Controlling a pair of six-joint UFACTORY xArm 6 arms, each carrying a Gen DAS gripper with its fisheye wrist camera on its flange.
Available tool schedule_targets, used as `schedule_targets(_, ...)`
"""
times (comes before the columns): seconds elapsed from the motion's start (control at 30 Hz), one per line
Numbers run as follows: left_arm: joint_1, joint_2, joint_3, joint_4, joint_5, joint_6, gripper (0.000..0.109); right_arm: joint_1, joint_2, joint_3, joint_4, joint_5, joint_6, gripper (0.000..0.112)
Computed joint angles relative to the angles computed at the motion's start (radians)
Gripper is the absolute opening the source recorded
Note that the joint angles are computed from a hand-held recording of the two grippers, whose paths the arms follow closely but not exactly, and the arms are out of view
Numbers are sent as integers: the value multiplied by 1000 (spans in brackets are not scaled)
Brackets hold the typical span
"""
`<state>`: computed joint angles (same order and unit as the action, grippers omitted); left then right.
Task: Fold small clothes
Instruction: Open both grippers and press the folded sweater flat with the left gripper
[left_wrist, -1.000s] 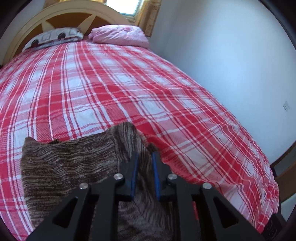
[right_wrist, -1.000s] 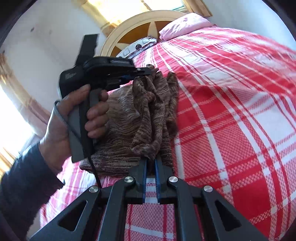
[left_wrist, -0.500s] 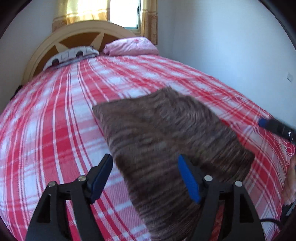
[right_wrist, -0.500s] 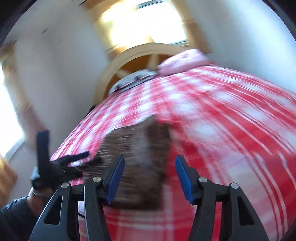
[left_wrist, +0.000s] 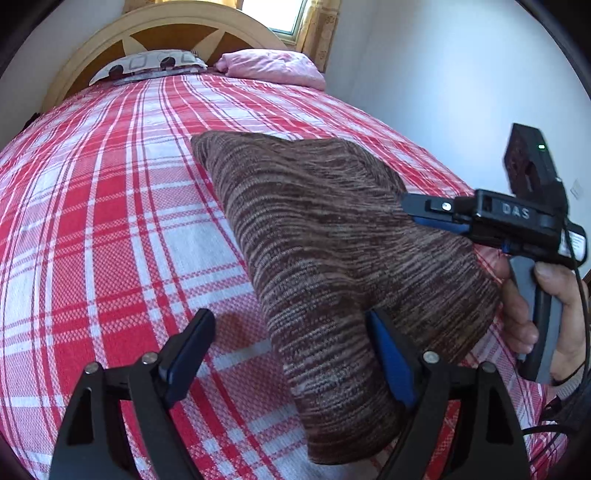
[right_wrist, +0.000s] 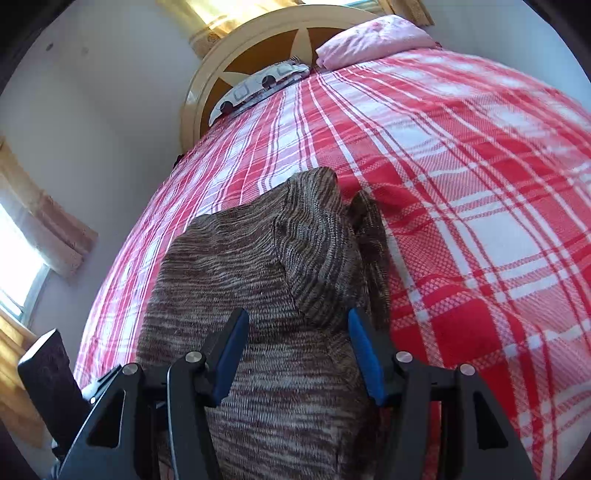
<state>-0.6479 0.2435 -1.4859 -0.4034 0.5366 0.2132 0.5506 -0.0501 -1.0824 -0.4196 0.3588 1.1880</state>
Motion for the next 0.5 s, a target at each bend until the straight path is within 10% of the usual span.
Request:
schedule_targets(0.1, 6, -17, 26, 22, -14, -57, 89, 52, 1, -87, -175, 196, 86, 58)
schedule_targets(0.3, 23, -116, 168, -144, -129, -30, 98, 144, 145, -319, -173, 299, -130, 58)
schedule_targets(0.5, 9, -82, 121, 155, -51, -245, 102, 173, 227, -348, -137, 407, -206, 59)
